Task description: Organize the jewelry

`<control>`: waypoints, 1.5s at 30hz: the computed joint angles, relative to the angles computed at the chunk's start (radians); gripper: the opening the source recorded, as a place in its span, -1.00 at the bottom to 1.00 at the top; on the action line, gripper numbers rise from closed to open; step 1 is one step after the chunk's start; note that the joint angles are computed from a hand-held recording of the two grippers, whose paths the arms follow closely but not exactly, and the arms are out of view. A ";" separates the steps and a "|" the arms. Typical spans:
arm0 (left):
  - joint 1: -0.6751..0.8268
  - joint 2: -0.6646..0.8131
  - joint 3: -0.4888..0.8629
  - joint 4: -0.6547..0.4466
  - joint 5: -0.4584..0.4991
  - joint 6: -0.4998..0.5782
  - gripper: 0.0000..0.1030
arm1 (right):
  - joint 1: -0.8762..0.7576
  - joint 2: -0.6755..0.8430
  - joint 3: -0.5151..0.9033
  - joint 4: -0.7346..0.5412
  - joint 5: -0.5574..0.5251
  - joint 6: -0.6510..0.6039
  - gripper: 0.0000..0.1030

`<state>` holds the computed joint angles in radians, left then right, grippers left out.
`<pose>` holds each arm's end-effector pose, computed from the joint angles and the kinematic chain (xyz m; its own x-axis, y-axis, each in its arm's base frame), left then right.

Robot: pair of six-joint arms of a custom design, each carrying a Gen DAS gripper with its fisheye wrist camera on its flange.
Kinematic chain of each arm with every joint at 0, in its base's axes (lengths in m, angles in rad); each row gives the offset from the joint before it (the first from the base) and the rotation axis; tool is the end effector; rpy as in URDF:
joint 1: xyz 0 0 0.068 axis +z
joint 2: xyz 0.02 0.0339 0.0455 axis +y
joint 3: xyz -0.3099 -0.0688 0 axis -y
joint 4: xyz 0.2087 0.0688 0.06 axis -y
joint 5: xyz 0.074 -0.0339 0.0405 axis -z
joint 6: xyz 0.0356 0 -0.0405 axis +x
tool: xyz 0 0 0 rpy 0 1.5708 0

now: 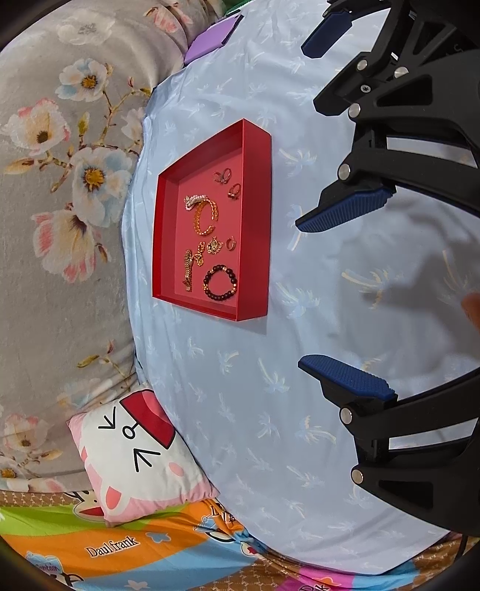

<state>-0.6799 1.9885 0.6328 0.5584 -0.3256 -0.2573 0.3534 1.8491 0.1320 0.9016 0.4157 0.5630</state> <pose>0.2592 -0.1949 0.1286 -0.6454 0.2118 -0.7339 0.2664 0.9629 0.0435 0.1993 0.0582 0.1187 -0.6080 0.2961 -0.7366 0.3165 0.9413 0.1172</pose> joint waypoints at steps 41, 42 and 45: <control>0.010 -0.018 -0.007 -0.008 0.016 0.037 0.29 | 0.026 0.003 -0.008 0.004 0.015 0.026 0.50; 0.008 -0.016 -0.008 -0.005 0.019 0.036 0.29 | 0.032 0.005 -0.004 -0.001 0.018 0.032 0.50; 0.006 -0.011 -0.009 0.004 0.007 0.046 0.29 | 0.035 0.010 -0.004 -0.002 0.022 0.035 0.50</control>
<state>-0.6742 1.9773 0.6238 0.5628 -0.3183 -0.2115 0.3889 1.8587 0.1284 0.8998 0.4380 0.5979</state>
